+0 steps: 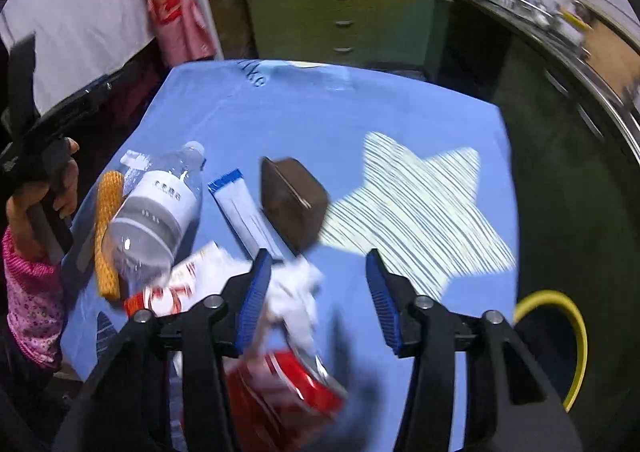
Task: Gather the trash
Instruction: 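Grasp the brown plastic tray with the right gripper and lift it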
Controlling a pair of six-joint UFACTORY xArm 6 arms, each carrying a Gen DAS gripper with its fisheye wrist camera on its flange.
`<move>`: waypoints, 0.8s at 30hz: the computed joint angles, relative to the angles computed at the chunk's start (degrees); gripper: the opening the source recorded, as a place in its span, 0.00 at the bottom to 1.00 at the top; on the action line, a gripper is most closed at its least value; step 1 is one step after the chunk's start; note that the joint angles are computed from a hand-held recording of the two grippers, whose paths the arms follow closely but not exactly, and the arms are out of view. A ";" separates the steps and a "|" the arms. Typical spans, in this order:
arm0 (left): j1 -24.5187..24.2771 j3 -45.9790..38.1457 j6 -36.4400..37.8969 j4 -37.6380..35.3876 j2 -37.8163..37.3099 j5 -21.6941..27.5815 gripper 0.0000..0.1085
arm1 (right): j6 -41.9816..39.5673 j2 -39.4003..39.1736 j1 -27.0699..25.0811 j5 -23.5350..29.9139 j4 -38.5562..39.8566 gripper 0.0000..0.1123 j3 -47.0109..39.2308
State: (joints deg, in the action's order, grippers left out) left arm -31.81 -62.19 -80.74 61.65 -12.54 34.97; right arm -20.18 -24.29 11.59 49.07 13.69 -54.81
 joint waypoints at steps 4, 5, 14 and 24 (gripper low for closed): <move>1.43 1.40 -0.66 -2.09 -0.67 -1.92 0.90 | 2.26 5.72 3.04 -0.74 -3.87 0.33 -3.78; 1.64 1.87 -0.58 -2.53 -0.98 -2.31 0.90 | 2.77 6.42 3.31 -0.80 -4.56 0.33 -4.23; -0.41 1.07 0.63 -2.23 -0.19 -1.32 0.90 | 6.82 11.42 3.41 -2.03 -9.76 0.15 -6.74; -1.00 0.58 1.32 -2.67 0.13 -0.94 0.91 | 9.32 15.04 1.74 -4.42 -11.08 0.06 -9.35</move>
State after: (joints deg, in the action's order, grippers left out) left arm -32.80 -61.62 -79.42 58.99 -12.41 34.03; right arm -10.86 -9.25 13.33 44.64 2.61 -64.15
